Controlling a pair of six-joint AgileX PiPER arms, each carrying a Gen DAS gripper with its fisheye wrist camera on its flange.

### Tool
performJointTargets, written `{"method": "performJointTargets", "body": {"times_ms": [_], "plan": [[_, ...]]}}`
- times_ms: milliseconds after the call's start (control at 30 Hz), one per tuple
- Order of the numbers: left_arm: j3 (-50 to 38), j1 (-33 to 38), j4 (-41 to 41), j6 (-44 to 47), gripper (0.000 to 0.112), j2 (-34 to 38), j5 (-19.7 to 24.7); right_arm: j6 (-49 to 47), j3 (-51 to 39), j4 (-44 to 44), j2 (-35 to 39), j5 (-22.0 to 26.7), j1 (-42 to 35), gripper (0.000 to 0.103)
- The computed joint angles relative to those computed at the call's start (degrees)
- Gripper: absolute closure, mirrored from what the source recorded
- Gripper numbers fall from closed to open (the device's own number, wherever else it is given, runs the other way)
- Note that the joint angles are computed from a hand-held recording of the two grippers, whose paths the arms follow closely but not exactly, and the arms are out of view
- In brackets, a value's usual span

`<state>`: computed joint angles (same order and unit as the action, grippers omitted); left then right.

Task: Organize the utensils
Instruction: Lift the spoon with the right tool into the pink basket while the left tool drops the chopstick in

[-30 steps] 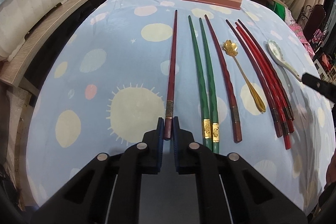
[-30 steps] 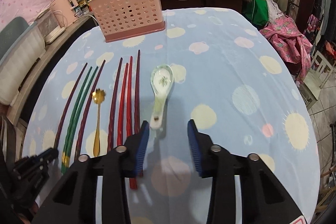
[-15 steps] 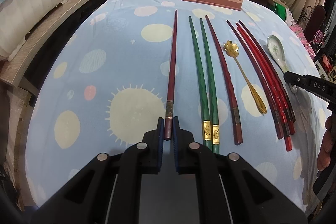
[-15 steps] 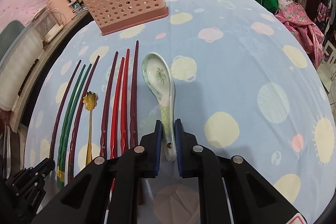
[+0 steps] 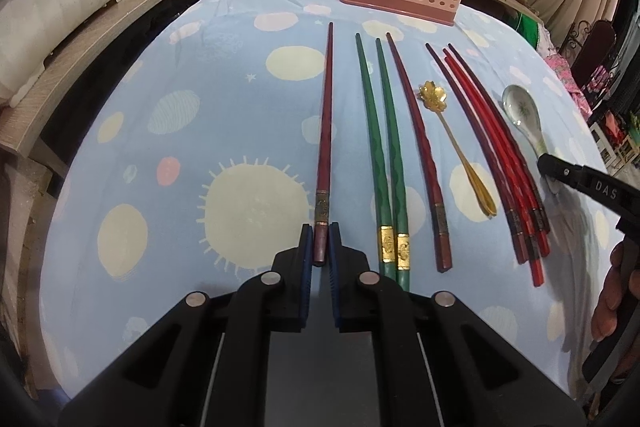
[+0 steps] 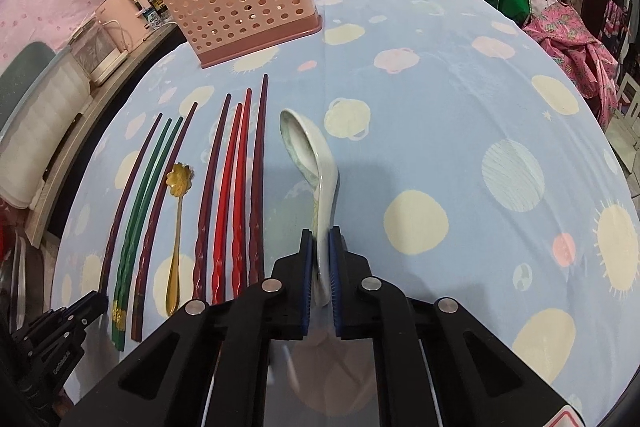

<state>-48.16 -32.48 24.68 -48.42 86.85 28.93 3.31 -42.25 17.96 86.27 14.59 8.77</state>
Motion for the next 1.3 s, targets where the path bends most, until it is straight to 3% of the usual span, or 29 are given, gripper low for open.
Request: {"method": "performJointTargets", "body": {"times_ms": [367, 733, 1000, 1300], "plan": [[-0.62, -0.26, 0.2, -0.62, 0.105, -9.54, 4.31, 8.19, 1.29, -8.44, -11.61, 4.9, -1.44, 0.096], [-15.4, 5.23, -0.95, 6.03, 0.105, -8.39, 7.7, 6.09, -6.48, -8.82, -11.84, 8.34, -2.76, 0.097], [-35.04, 10.47, -6.26, 14.97, 0.106, 0.24, 9.74, 0.66, -18.54, -5.77, -5.51, 10.72, -3.91, 0.097], [-67.71, 12.39, -10.99, 23.47, 0.106, 15.71, 18.28, -2.27, -41.45, -2.73, 6.83, 16.33, -6.13, 0.097]]}}
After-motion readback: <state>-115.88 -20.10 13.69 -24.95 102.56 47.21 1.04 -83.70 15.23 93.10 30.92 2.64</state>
